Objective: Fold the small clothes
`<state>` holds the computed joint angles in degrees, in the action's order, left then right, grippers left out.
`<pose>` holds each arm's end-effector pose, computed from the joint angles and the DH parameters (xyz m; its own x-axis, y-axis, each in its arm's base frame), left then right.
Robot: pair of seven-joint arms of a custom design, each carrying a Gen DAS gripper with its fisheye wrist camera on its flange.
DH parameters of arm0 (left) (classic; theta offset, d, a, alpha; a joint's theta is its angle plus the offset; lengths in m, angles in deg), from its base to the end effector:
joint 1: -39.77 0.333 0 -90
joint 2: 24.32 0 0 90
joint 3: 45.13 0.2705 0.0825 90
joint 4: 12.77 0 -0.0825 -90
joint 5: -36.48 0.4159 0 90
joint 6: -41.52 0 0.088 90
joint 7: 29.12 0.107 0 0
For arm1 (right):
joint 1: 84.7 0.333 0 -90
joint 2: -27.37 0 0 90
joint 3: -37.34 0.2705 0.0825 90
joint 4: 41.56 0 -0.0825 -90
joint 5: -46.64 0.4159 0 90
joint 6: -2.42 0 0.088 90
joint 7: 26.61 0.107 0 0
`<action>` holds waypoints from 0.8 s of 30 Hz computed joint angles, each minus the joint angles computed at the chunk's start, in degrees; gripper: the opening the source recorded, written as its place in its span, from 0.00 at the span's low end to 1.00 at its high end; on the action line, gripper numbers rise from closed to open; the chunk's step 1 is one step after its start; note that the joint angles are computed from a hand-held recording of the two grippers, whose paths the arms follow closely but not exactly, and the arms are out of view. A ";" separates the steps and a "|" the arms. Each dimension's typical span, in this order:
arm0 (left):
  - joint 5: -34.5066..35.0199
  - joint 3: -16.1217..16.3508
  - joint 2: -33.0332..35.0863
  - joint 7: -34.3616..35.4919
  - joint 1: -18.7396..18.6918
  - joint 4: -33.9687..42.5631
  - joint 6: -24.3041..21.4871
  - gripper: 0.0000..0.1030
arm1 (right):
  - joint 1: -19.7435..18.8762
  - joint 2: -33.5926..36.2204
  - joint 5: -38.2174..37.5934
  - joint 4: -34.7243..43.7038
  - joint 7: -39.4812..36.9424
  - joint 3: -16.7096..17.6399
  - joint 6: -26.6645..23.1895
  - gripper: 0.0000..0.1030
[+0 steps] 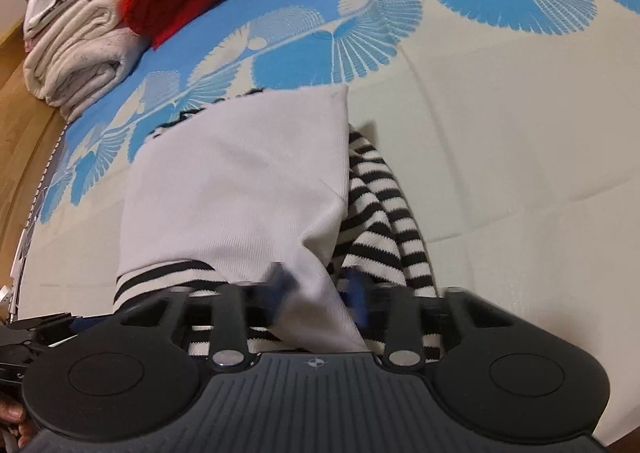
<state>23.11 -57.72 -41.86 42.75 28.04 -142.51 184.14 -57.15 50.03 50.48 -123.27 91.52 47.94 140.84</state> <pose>0.4948 -0.2273 0.4832 -0.0364 -0.9549 0.2947 -0.9022 -0.0954 -0.4207 0.5914 0.4375 0.4923 0.1838 -0.9054 -0.3828 -0.9035 -0.0023 -0.4285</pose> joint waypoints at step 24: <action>-0.34 0.27 -0.56 -2.54 0.73 0.27 0.48 0.83 | -0.86 -2.60 -4.52 -3.84 -8.91 4.00 5.00 0.21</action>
